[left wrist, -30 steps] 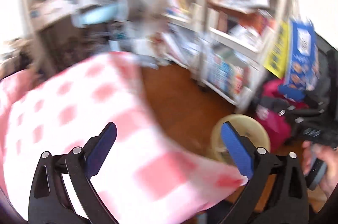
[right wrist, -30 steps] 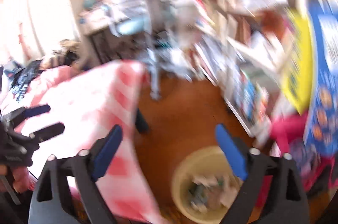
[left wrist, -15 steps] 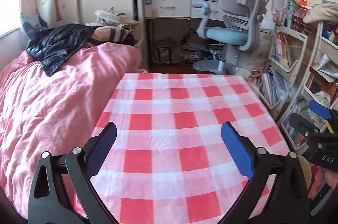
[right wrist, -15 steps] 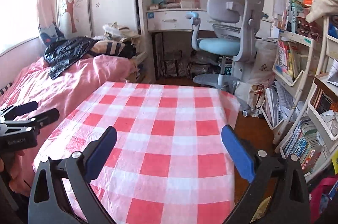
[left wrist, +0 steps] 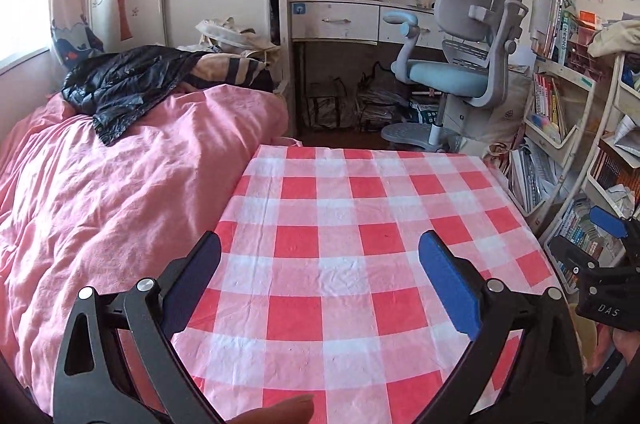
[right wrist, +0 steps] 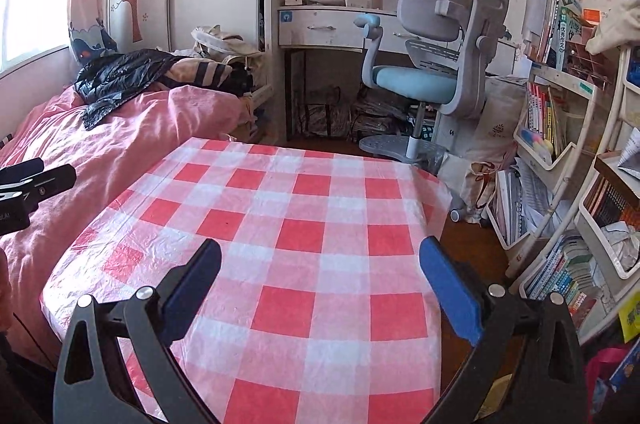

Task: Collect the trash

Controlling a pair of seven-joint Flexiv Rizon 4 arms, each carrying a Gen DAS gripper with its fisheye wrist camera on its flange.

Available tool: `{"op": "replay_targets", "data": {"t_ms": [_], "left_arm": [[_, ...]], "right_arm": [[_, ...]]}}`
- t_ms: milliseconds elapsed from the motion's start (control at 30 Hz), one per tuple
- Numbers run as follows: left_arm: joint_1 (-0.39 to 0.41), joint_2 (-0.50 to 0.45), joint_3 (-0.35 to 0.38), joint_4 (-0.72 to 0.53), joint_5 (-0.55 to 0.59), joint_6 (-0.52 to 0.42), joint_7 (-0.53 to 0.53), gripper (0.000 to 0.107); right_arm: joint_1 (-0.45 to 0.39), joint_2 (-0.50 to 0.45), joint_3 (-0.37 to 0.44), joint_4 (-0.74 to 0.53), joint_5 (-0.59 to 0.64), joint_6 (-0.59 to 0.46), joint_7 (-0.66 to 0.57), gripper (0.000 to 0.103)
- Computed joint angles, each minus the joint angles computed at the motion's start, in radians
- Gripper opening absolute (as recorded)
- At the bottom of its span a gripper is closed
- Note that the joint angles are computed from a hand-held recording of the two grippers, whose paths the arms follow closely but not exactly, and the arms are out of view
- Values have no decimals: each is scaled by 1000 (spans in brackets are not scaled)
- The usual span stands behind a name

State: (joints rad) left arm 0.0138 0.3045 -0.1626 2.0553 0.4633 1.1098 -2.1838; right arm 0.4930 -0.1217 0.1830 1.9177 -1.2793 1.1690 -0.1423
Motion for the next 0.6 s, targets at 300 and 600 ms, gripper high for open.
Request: {"op": "replay_targets", "data": {"t_ms": [300,600], "left_arm": [[-11,-8,1,-4,-5,14,15,96],[-14,-15,5,-4,-11,15,25,96]], "right_arm": [[-2,3,2,2,11,-18,-5,95],[9,-5,1,-6,10,-24,-38,95]]}}
